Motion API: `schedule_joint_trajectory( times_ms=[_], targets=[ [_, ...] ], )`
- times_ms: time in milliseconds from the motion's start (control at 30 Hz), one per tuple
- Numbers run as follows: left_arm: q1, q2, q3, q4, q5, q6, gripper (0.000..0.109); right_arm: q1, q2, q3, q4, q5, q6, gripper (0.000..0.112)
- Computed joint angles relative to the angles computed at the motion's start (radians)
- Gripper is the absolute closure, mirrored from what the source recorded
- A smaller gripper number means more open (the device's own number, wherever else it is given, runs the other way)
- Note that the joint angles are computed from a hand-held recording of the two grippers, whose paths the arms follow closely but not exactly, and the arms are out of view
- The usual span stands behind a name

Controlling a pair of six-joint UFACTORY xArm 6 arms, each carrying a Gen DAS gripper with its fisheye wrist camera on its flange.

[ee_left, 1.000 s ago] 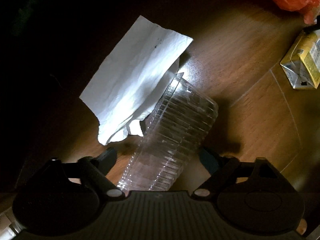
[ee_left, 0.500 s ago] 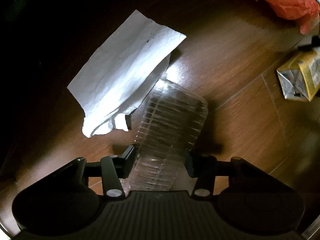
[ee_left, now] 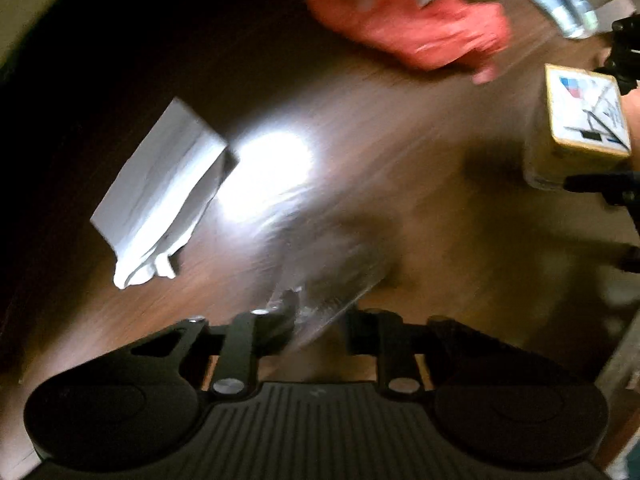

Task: Collect trash
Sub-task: 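Grasp the yellow juice carton with the right tool while the left tool reaches the clear tray, then grasp the clear plastic tray with the left tool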

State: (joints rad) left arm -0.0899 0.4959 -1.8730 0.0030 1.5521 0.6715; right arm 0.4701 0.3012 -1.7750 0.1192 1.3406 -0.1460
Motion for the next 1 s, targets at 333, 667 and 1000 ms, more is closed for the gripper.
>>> schedule_joint_trajectory(
  times_ms=[333,667,1000],
  targets=[
    [-0.028,0.017,-0.289,-0.105,0.157,-0.032,0.102,-0.073,-0.054,-0.219,-0.003,0.102,0.263,0.063],
    [-0.034,0.101,-0.501,-0.082,0.302,-0.198,0.101,-0.092,-0.151,-0.117,0.067,-0.027,0.371,0.063],
    [-0.051,0.075,-0.273,-0.026,0.173,-0.259,0.035,-0.13,-0.054,-0.167,0.142,-0.028,0.342,0.063]
  ],
)
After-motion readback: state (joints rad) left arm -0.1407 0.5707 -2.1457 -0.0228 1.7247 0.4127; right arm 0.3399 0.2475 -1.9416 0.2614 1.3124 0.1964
